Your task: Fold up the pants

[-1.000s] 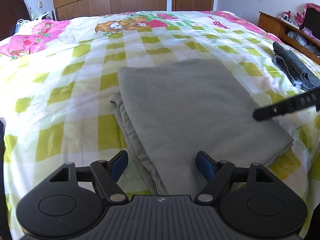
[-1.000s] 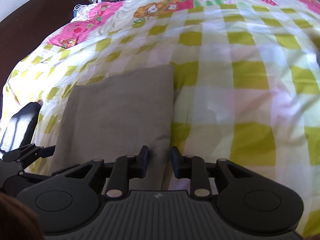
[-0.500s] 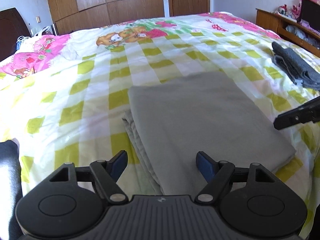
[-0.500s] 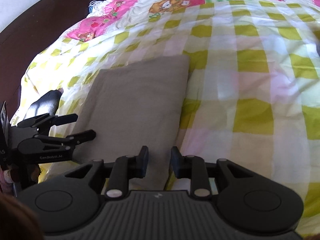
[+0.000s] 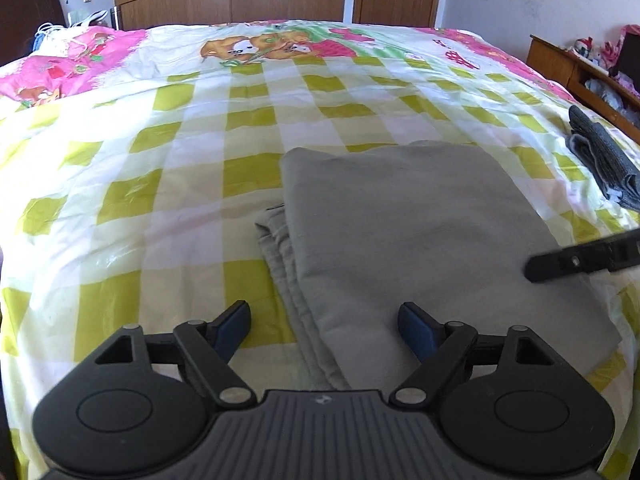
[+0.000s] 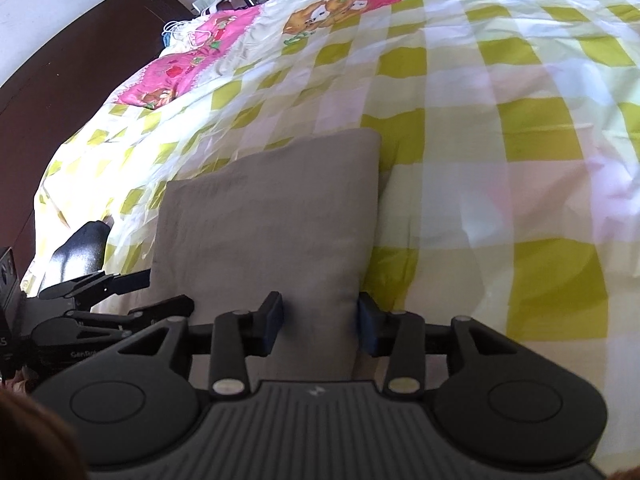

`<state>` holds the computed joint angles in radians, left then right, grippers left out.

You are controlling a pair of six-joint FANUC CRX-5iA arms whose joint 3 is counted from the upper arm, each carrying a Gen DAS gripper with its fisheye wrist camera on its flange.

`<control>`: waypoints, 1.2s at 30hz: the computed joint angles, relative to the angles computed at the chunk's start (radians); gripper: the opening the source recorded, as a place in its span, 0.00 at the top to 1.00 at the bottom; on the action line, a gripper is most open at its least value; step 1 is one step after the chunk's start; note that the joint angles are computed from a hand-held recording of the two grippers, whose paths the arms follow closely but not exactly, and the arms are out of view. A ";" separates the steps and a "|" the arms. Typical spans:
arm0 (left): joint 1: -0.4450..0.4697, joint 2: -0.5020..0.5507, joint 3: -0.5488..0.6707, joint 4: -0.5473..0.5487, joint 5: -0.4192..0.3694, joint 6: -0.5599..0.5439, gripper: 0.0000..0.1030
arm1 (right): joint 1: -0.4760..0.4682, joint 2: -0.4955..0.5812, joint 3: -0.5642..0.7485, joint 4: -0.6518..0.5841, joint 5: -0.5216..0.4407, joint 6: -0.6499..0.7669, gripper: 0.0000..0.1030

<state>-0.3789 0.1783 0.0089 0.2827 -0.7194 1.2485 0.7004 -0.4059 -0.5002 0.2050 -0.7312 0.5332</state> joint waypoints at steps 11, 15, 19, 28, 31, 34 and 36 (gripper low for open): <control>0.026 -0.027 -0.014 0.068 -0.020 -0.062 0.10 | -0.047 0.016 0.016 -0.053 0.046 0.021 0.58; 0.052 0.014 -0.032 0.202 -0.047 -0.130 0.10 | -0.075 0.053 0.030 -0.106 0.097 0.071 0.57; 0.045 0.032 -0.043 0.260 -0.017 -0.184 0.08 | -0.081 0.072 0.042 -0.121 0.115 0.112 0.56; 0.007 0.090 0.034 0.240 0.012 -0.167 0.21 | -0.081 0.091 0.047 -0.028 0.107 0.037 0.87; 0.003 0.129 0.085 0.263 0.025 -0.180 0.32 | -0.097 0.095 0.044 0.037 0.122 -0.005 0.89; -0.008 0.169 0.144 0.225 0.054 -0.171 0.34 | -0.117 0.125 0.060 0.100 0.127 -0.043 0.89; -0.018 0.197 0.194 0.147 0.055 -0.129 0.33 | -0.134 0.155 0.080 0.111 0.127 -0.043 0.88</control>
<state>-0.3964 0.3750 0.2024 0.4296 -0.6644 1.1197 0.5665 -0.2509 -0.4198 0.3163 -0.6042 0.4898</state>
